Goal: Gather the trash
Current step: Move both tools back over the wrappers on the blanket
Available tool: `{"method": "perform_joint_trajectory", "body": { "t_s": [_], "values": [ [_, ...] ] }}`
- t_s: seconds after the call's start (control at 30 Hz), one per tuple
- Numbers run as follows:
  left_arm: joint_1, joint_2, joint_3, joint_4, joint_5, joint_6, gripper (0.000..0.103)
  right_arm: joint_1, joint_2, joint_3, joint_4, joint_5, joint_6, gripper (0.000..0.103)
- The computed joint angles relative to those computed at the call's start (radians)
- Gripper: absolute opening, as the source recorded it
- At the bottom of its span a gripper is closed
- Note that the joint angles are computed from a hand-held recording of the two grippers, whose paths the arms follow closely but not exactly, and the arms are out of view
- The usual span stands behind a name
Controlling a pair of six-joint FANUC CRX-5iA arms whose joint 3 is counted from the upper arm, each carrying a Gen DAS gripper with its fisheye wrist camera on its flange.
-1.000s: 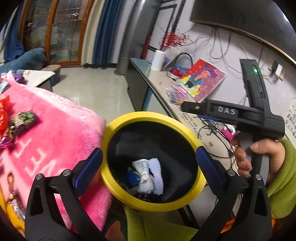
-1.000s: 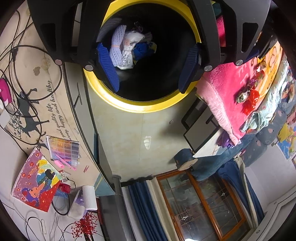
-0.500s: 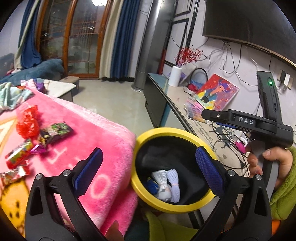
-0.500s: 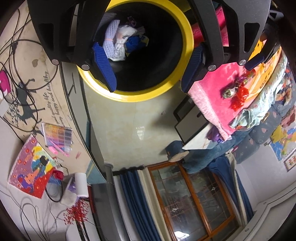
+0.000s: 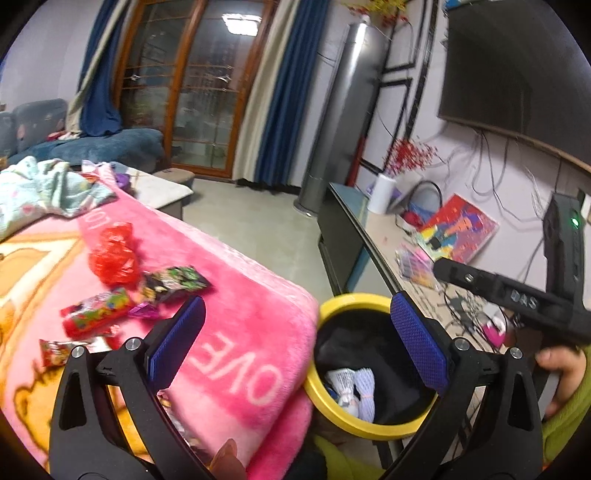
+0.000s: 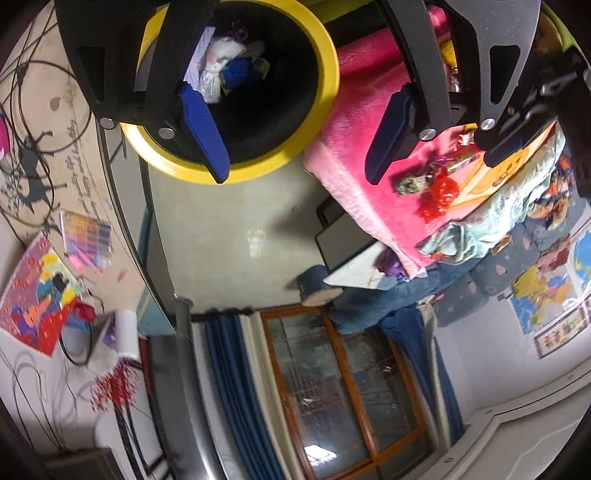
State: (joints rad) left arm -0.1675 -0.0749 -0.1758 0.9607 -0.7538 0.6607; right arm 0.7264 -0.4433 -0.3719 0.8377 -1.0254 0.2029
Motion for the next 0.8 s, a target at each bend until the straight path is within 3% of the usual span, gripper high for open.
{"method": "perform_joint_trajectory", "body": {
  "t_s": [0.3, 0.8],
  "values": [
    [0.058, -0.019, -0.019, 0.037, 0.037, 0.027, 0.092, 0.057, 0.020, -0.013, 0.089, 0.026, -0.021, 0.078],
    [0.130, -0.037, -0.040, 0.059, 0.076, 0.048, 0.092, 0.118, 0.109, 0.050, 0.034, 0.076, 0.093, 0.079]
  ]
}}
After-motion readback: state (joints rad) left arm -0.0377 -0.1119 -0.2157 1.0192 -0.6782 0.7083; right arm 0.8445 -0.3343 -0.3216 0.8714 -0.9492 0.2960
